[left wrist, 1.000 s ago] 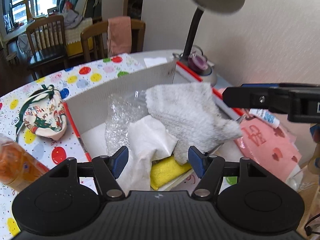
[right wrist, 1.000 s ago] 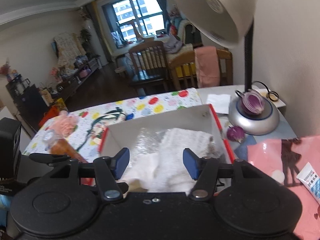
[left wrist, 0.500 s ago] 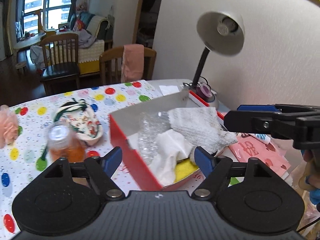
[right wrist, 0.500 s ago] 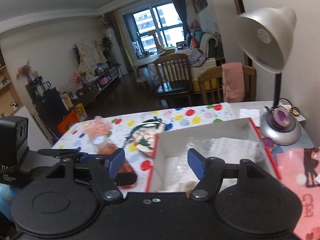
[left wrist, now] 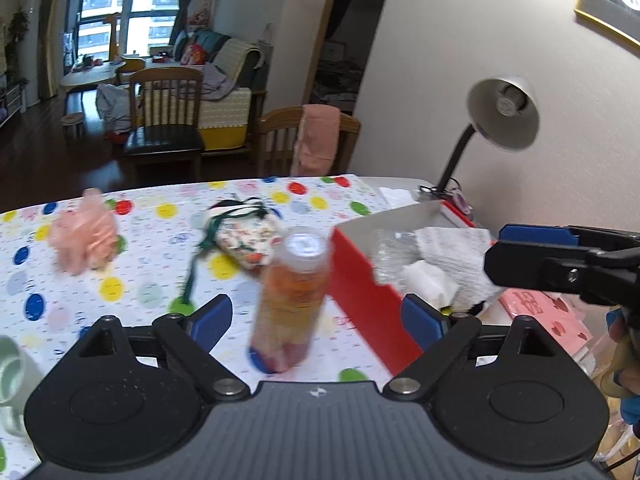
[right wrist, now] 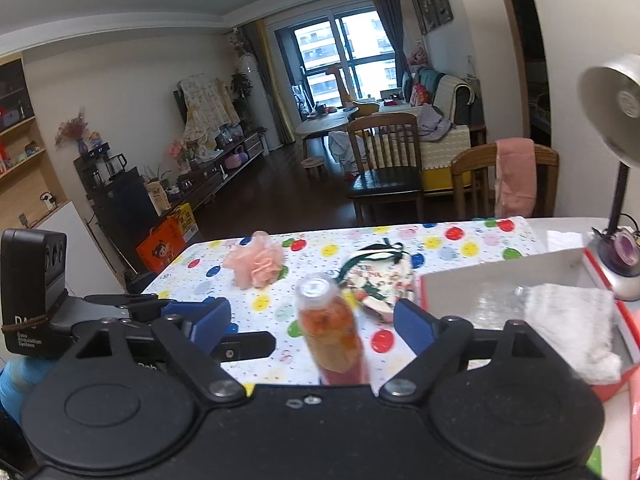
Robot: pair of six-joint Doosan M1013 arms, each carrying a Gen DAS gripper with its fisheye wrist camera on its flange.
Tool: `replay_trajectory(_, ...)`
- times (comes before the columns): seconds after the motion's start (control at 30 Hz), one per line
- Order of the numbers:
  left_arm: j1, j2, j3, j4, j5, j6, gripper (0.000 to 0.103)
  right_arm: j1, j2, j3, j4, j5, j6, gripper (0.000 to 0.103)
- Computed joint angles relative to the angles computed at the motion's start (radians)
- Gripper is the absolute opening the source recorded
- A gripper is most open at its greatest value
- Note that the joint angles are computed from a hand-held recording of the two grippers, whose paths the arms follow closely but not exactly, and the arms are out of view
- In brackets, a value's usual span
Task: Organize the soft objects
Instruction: 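Move both tools back over the table toward the pink puff and tote bag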
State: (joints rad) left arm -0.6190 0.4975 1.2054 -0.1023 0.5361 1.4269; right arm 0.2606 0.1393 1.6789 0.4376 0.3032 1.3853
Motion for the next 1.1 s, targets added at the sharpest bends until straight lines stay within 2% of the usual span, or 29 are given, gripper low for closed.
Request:
replay_trajectory(0.07, 0.018, -0.010, 0.016, -0.009, -0.007, 0.012, 0.094, 0.017, 0.017, -0.024, -0.049, 0.004, 0.058, 0.091)
replay_trajectory(0.13, 0.033, -0.020, 0.032, 0.004, -0.017, 0.011, 0.100, 0.033, 0.035, -0.049, -0.114, 0.011, 0.130, 0.092)
replay_trajectory(0.27, 0.062, -0.029, 0.051, -0.004, -0.047, 0.044, 0.100, 0.067, 0.077, -0.112, -0.265, 0.037, 0.272, 0.097)
replay_trajectory(0.4, 0.094, -0.022, 0.044, -0.057, -0.043, 0.091, 0.102, 0.089, 0.126, -0.188, -0.364, 0.084, 0.368, 0.098)
replay_trajectory(0.67, 0.148, 0.017, -0.008, -0.077, 0.004, 0.111, 0.102, 0.089, 0.249, -0.397, -0.360, 0.265, 0.347, 0.101)
replay_trajectory(0.77, 0.161, 0.039, -0.038, -0.031, 0.023, 0.072, 0.102, 0.075, 0.297, -0.472, -0.320, 0.338, 0.304, 0.101)
replay_trajectory(0.87, 0.177, 0.075, -0.093, -0.020, 0.066, 0.077, 0.102, 0.058, 0.348, -0.547, -0.298, 0.414, 0.288, 0.101)
replay_trajectory(1.0, 0.206, 0.141, -0.203, -0.101, 0.170, 0.110, 0.102, 0.039, 0.407, -0.631, -0.319, 0.494, 0.307, 0.101)
replay_trajectory(1.1, 0.214, 0.183, -0.268, -0.091, 0.201, 0.094, 0.102, 0.021, 0.447, -0.680, -0.322, 0.542, 0.304, 0.102)
